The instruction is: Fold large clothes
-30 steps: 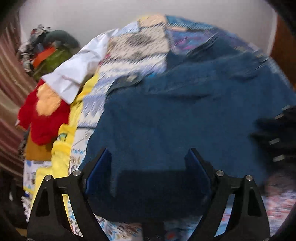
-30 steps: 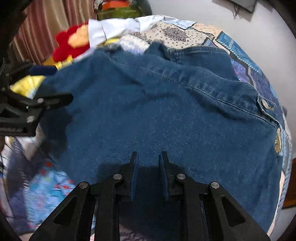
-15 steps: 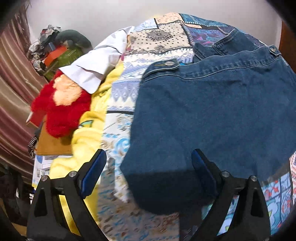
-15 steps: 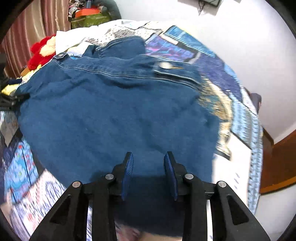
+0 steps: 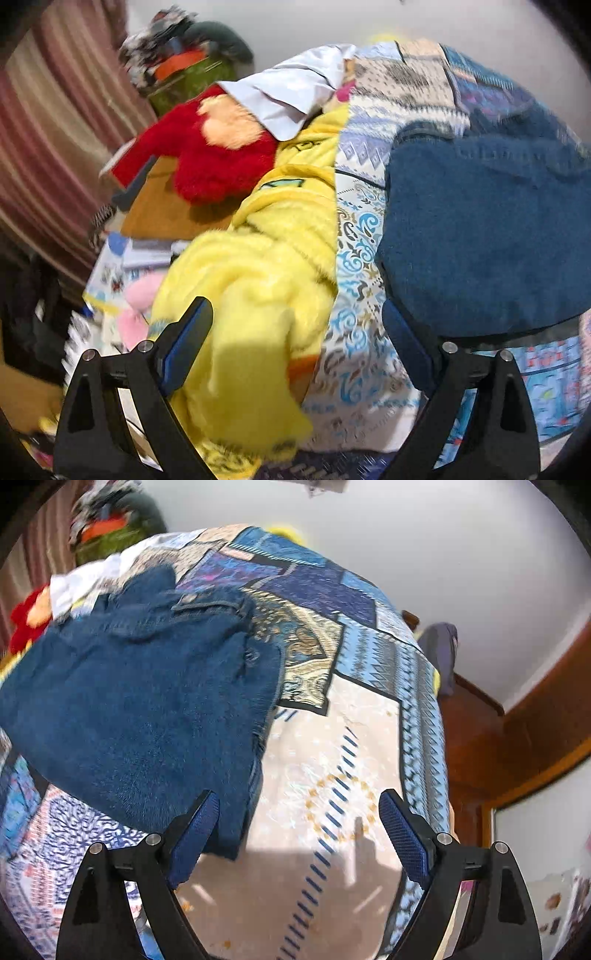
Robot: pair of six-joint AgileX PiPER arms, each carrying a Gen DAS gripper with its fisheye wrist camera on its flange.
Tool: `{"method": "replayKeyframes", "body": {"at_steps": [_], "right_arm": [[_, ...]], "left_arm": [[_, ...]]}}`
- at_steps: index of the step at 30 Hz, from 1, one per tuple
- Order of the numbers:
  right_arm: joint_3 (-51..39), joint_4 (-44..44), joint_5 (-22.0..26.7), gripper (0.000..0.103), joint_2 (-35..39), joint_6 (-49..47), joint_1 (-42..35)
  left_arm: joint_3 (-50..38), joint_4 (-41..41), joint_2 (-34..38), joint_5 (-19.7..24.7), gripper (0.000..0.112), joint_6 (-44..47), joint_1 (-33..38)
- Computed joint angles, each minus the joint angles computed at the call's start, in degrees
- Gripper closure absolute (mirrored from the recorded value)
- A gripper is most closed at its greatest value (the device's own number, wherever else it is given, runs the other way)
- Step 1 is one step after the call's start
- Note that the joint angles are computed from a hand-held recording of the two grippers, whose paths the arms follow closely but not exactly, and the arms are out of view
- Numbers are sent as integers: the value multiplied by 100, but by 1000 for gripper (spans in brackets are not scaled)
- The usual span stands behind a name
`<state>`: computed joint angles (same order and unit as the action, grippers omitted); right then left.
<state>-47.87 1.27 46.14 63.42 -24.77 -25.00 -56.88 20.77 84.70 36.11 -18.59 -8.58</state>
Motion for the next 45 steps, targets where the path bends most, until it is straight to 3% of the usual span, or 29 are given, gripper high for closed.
{"method": "replayKeyframes", "body": {"at_steps": [5,13,20,24,26,31,33,36,38,41,43,45], "right_arm": [[-203,405,279,16,-478,-241,54],[-468,668,364,10,-749,646,1434],[-321,632,-166,6,102,1774,2681],[-161,351,-465,6,776,2182,3057],[-88,626,-512,6,1108,1935,2947],[86,1503,-693,4,1219,959,2489],[99,1633,-675,4,1220,774,2422],[142,1545,-704,3,1171,770,2480],[94,1398,-639,3,1171,946,2558],[-99,1112,-393,3,1176,1405,2710],[-193,1175,-239,3,1091,1471,2711],[-336,1599,-13,3,1019,1233,2657]], "left_arm": [[130,-1435,-643,53,18,652,349],[430,-3367,-858,-135,18,1265,164],[526,-5298,257,-474,18,2105,-88],[327,-6686,990,-270,23,3246,18],[156,-7471,1408,-82,25,3987,105],[-361,-8036,2116,-50,26,4334,159],[-503,-8335,2321,-53,32,4337,247],[-612,-8645,2504,-307,50,4209,266],[-684,-8411,2523,-427,59,3819,202],[-671,-7317,2165,-755,70,3005,-101],[-275,-6933,1565,-1286,75,2901,-385],[12,-6752,1041,-1542,76,2888,-547]]}}
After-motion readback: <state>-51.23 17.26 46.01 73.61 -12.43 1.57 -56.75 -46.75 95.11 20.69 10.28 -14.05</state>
